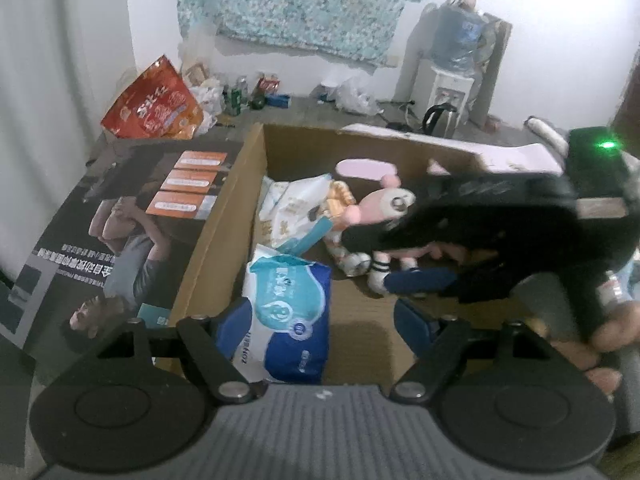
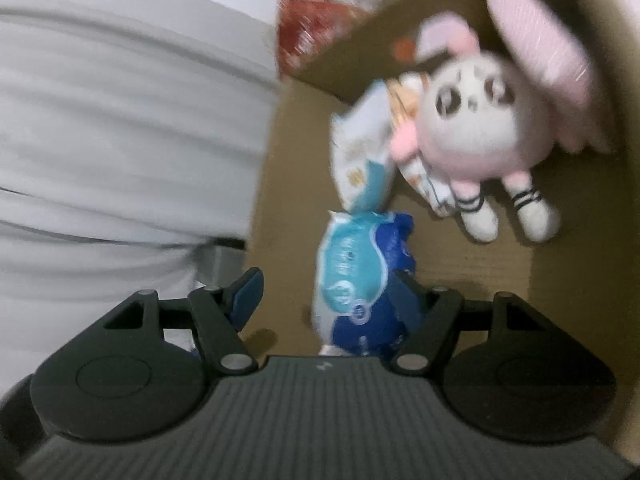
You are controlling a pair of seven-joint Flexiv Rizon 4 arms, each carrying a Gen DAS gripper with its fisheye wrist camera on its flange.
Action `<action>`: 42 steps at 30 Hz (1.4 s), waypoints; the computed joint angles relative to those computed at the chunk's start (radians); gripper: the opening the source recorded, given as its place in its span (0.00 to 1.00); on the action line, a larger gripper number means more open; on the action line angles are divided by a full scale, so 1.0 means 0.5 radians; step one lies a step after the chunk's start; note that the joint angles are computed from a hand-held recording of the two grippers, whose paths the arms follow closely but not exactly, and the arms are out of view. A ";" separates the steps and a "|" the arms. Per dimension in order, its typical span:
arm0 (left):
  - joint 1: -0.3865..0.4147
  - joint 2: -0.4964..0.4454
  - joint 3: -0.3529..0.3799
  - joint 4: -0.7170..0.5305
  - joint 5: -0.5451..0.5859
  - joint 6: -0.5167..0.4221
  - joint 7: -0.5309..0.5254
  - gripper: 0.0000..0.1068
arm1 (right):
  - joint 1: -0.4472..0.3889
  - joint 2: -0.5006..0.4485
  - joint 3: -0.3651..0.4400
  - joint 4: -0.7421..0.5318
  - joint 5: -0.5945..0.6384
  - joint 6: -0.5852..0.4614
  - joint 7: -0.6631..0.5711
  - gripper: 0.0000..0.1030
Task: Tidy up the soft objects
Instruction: 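Move both tools back toward the plastic bag on the bed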
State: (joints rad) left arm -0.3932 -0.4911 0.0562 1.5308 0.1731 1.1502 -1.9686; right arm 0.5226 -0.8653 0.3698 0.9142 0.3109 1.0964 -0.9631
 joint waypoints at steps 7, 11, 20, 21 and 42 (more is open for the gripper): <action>-0.019 0.105 -0.124 0.169 -0.067 0.264 0.100 0.79 | -0.235 0.426 0.251 0.676 0.209 0.634 -0.351 0.72; -0.091 0.095 -0.174 0.198 -0.126 0.390 0.155 0.80 | -0.378 0.646 0.389 1.085 0.255 0.947 -0.463 0.75; -0.288 -0.121 -0.273 0.050 -0.243 0.524 0.355 0.82 | -0.280 1.135 0.134 1.993 0.424 1.560 -0.216 0.78; -0.291 -0.163 -0.313 0.009 -0.271 0.524 0.409 0.82 | -0.252 1.183 0.089 2.076 0.457 1.610 -0.189 0.78; -0.706 -0.909 -0.042 -1.121 -0.240 0.050 0.412 0.59 | -0.336 1.027 -0.385 2.544 -0.143 1.997 0.663 0.62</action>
State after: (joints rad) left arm -0.7461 -0.9454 0.0354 0.9702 0.0531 1.1751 -1.7627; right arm 0.3549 -0.3519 0.1775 2.1859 0.2392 2.0948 -0.6316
